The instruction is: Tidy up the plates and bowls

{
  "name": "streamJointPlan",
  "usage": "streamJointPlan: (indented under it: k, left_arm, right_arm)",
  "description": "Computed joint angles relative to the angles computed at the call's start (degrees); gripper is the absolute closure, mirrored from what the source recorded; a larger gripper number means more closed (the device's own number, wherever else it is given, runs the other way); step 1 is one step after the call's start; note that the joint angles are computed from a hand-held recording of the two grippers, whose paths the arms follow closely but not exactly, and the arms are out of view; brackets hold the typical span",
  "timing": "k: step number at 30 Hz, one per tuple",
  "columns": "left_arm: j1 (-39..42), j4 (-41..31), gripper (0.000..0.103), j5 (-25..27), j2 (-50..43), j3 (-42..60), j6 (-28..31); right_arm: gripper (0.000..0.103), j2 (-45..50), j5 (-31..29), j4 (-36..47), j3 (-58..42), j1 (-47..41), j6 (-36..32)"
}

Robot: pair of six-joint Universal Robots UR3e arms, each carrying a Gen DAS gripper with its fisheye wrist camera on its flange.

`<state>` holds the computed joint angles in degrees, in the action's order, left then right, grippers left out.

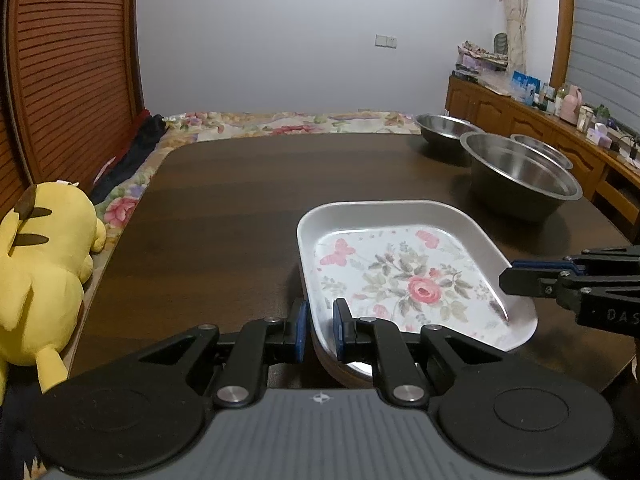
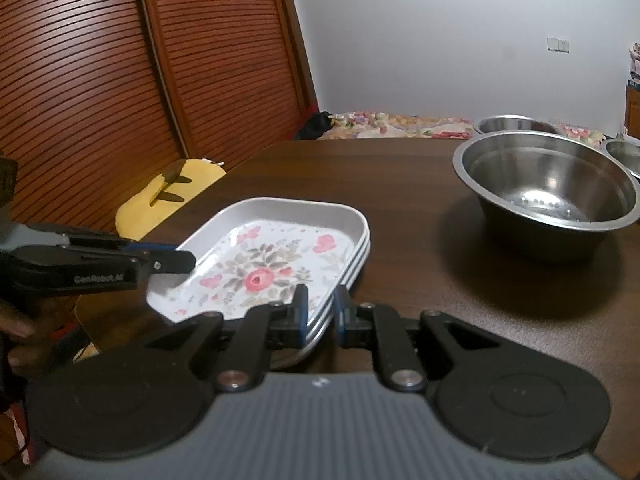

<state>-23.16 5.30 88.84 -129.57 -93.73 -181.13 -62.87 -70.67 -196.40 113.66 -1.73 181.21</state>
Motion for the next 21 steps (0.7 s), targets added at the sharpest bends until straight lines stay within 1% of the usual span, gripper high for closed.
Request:
streamJointPlan:
  k: [4, 11, 14, 18, 20, 21]
  left_arm:
    - [0.33, 0.16, 0.088, -0.35, 0.02, -0.23, -0.06]
    - [0.48, 0.43, 0.088, -0.27, 0.15, -0.28, 0.01]
    - [0.42, 0.11, 0.085, 0.02, 0.53, 0.21, -0.18]
    - [0.36, 0.28, 0.077, -0.01, 1.28, 0.61, -0.17]
    - [0.25, -0.29, 0.075, -0.08, 1.44, 1.55, -0.01]
    - [0.1, -0.57, 0.072, -0.02, 1.51, 2.08, 0.09]
  right_arm:
    - [0.088, 0.45, -1.1, -1.53, 0.42, 0.73, 0.02]
    - [0.087, 1.0, -1.11, -2.98, 0.89, 0.78, 0.49]
    - [0.087, 0.83, -1.14, -3.34, 1.21, 0.71, 0.5]
    - [0.087, 0.01, -2.1, -4.35, 2.03, 0.64, 0.32]
    - [0.087, -0.7, -1.47, -4.87, 2.69, -0.23, 0.75]
    - [0.087, -1.04, -1.13, -5.22, 3.04, -0.72, 0.96]
